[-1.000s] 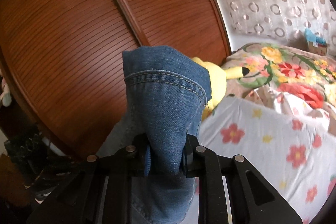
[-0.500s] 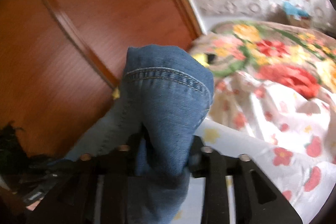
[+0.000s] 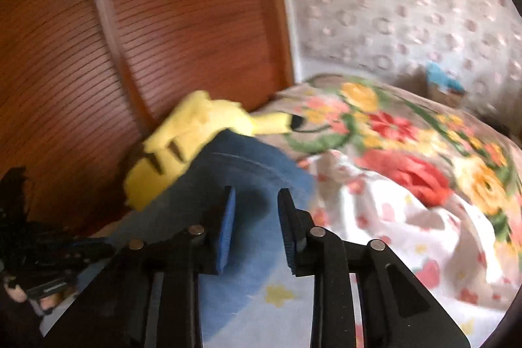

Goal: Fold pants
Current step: 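Carry the folded jeans with both tools toward the yellow plush toy, then lower the jeans beside the yellow plush toy and open both tools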

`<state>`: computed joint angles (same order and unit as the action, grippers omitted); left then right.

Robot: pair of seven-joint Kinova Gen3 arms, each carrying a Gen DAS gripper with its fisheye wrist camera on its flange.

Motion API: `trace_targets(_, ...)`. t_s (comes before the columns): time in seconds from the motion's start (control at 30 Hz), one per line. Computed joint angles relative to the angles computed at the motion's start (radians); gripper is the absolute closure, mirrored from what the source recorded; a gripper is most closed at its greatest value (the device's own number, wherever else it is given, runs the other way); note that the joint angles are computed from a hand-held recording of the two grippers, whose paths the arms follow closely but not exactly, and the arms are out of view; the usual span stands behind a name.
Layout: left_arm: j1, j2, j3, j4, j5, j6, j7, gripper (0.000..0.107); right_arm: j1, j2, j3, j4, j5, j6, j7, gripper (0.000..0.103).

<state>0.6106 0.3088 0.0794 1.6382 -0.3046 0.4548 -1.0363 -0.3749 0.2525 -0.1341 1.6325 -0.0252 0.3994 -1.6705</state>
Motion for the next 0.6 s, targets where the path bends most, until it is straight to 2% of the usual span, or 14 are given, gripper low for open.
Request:
trace_targets(0.13,0.011,0.011,-0.011,0.001,-0.022,0.004,0.010,0.103,-0.040,0.086,0.053,-0.085,0.041,0.094,-0.090,0.080)
trace_targets(0.27,0.016,0.003,-0.018,0.008,-0.028,-0.006,0.026,0.102,-0.047,0.085,0.054,-0.068,0.058,0.079,-0.123,0.080)
trace_targets(0.37,0.061,-0.010,-0.051,0.008,-0.084,0.005,0.086,0.102,-0.049,0.046,0.052,-0.039,0.059,0.073,-0.158,0.080)
trace_targets(0.43,0.096,-0.028,-0.071,0.011,-0.138,0.024,0.151,0.101,-0.081,0.010,0.068,-0.013,0.107,0.073,-0.202,0.080)
trace_targets(0.6,0.124,-0.101,-0.056,0.049,-0.255,0.028,0.274,0.097,-0.122,-0.122,0.056,0.081,0.205,0.065,-0.312,0.080)
